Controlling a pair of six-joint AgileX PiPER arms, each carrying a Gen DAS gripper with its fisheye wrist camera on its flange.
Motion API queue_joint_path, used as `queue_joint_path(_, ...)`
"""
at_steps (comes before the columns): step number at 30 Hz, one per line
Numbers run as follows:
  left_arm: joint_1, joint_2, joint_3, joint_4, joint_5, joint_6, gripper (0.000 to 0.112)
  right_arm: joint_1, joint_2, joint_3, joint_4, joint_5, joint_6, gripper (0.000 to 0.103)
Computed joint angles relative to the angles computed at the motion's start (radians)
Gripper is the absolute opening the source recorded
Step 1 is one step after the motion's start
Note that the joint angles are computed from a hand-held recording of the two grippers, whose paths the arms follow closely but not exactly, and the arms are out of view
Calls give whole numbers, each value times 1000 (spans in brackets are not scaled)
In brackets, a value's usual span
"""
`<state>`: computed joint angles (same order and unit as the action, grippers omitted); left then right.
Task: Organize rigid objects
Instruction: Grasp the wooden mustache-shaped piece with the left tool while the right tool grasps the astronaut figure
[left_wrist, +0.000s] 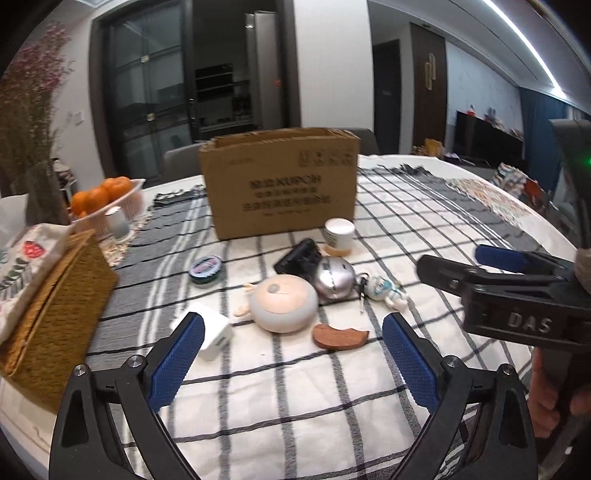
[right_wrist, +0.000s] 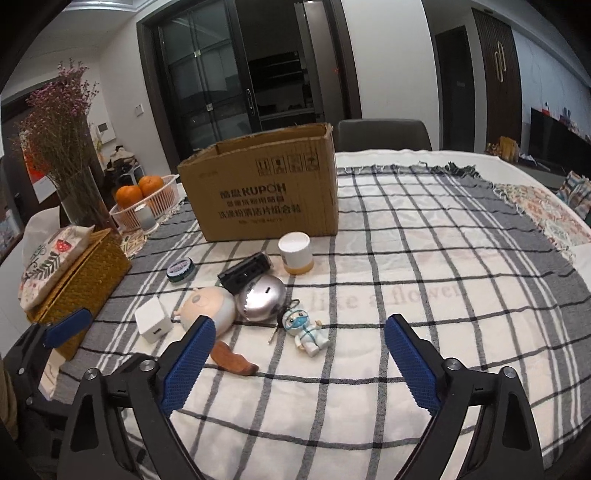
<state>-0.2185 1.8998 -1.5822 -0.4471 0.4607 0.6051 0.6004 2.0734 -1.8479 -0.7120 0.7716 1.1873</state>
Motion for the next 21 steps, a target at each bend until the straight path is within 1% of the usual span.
queue_joint_path(2,0,24,-21,-32,25,36,98,-21,10,4,46,-27,-40,86)
queue_joint_path(4,-3,52,-52,-29,48,35,96,-39,23,1,90,-50,-85,83)
queue_joint_path(8,-9,105,-109,-37,87,35,93,-72,58,-25,198,-78,-194,75)
queue_joint_path(11,-12,140,-150,-38,123,37,89,-101,88,-61,296,-78,-289,70)
queue_joint_path(14,-15,174,-190,-28,158,29,85,-121,123,-108,367,-62,-360,68)
queue_joint_path(16,-14,197,-220,-29,179,26,82,-129,141,-131,391,-49,-388,66)
queue_joint_path(20,-14,238,-268,-30,210,22,77,-139,180,-185,431,-18,-449,65)
queue_joint_path(21,-13,248,-282,-35,225,26,74,-142,186,-194,441,-12,-462,64)
